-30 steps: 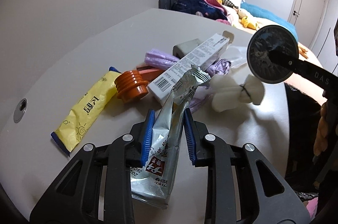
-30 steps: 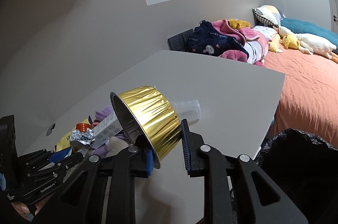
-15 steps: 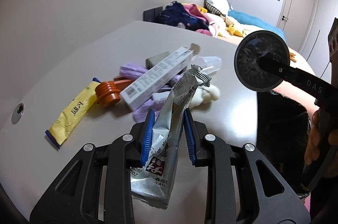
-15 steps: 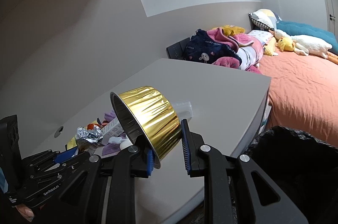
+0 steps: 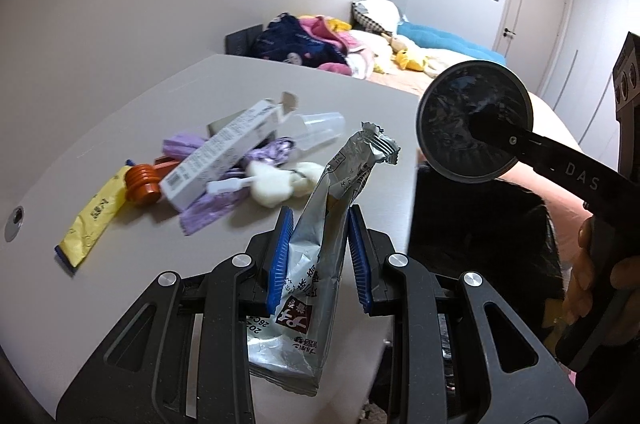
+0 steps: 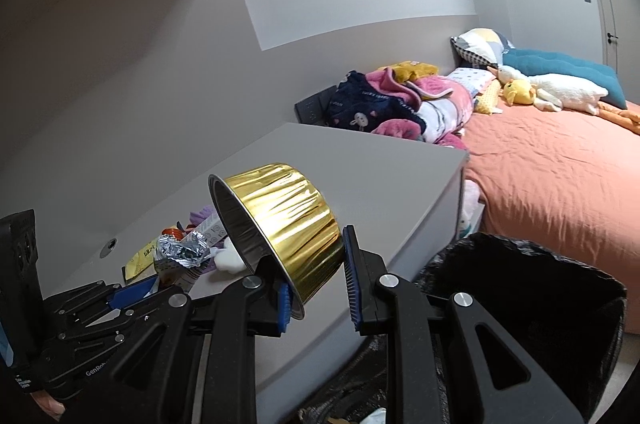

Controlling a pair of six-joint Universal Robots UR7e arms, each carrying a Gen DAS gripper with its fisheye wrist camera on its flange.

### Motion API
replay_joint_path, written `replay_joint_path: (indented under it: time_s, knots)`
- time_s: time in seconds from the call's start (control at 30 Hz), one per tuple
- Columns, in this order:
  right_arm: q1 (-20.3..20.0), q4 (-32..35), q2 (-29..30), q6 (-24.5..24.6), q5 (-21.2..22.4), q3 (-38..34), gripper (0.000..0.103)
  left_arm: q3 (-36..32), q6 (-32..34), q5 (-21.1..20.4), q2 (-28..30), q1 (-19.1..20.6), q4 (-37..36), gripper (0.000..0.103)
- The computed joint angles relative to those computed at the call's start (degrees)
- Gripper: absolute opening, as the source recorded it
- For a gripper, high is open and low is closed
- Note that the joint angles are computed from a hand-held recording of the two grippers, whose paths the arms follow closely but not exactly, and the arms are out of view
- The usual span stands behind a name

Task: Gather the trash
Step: 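Carry both items over the bin and open both tools to drop them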

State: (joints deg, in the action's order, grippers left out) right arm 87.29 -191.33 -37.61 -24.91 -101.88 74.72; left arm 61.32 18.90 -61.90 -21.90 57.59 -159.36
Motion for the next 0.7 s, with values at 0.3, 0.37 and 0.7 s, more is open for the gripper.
replay_joint_path:
  time_s: [0.3, 0.37, 0.7]
  knots:
    - [-0.9, -3.3, -3.6, 0.2, -1.4, 5.2, 0.023, 0.2, -0.3, -2.5, 0.8, -1.2, 1.0, 0.028]
    - [-1.2, -3.7, -4.2, 0.4, -1.6, 5.9, 0.023, 0.2, -0.2, -2.9, 0.9, -1.5, 1.2, 0.028]
    - [-2.9, -6.7, -7.7, 1.6, -2.6, 10.5, 0.023, -0.8, 0.0, -5.2, 2.4, -3.0, 3.9, 0.028]
